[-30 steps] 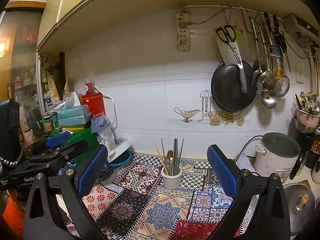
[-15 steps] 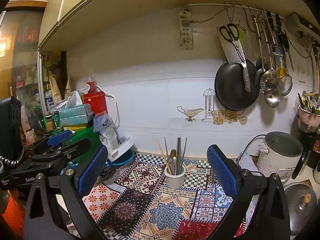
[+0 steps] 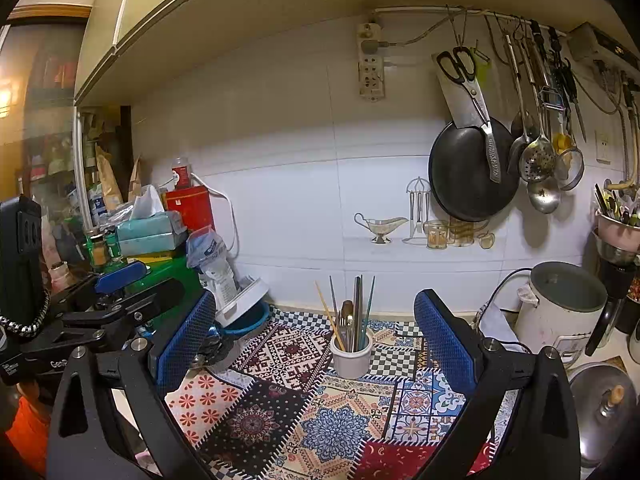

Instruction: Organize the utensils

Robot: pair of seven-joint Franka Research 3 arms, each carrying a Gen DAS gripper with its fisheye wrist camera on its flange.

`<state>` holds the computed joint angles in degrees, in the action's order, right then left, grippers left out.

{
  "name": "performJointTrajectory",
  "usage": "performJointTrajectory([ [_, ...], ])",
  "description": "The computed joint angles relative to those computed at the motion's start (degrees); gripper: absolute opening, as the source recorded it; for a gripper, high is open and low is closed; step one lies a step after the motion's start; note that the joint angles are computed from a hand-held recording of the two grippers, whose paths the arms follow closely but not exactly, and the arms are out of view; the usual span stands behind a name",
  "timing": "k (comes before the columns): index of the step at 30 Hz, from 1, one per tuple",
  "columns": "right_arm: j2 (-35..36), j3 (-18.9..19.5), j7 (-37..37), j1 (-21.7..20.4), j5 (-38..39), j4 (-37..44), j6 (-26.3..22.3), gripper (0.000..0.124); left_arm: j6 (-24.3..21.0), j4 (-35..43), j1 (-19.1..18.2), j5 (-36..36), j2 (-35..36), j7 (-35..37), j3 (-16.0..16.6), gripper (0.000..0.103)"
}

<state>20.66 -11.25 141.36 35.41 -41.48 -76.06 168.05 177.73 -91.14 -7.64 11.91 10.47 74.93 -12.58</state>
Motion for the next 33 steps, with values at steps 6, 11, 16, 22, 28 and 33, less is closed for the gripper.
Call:
performJointTrajectory([
  [6,0.2,-0.3,0.7,0.2,-0.3,0.4,-0.4,0.099,0.1,0.5,0.4,-1.0,0.5,1.7,-0.9,0.099],
  [11,0.3,-0.6,1.4,0.3,-0.9,0.8,-0.6,0.099,0.3,1.3,0.6,-1.7,1.1,3.0,-1.5,0.099],
  [16,0.5,-0.7,2.1,0.3,-1.5,1.2,-0.9,0.099,-0.3,2.1,3.5,-6.4,1.9,8.1,-5.4,0.099],
  [22,0.9,-0.8,2.8,0.1,-1.9,1.8,-1.2,0.099,-1.1,3.4,3.3,-8.8,2.7,10.5,-5.7,0.099],
  [28,1.5,-0.5,2.0,-0.4,-1.2,2.6,-1.3,0.099,-1.3,4.6,2.0,-8.5,3.7,10.3,-4.3,0.099],
  [33,2.4,-0.3,0.5,-0.8,0.6,3.5,-1.4,0.099,-1.9,6.1,1.7,-8.0,4.7,9.9,-4.1,0.099],
])
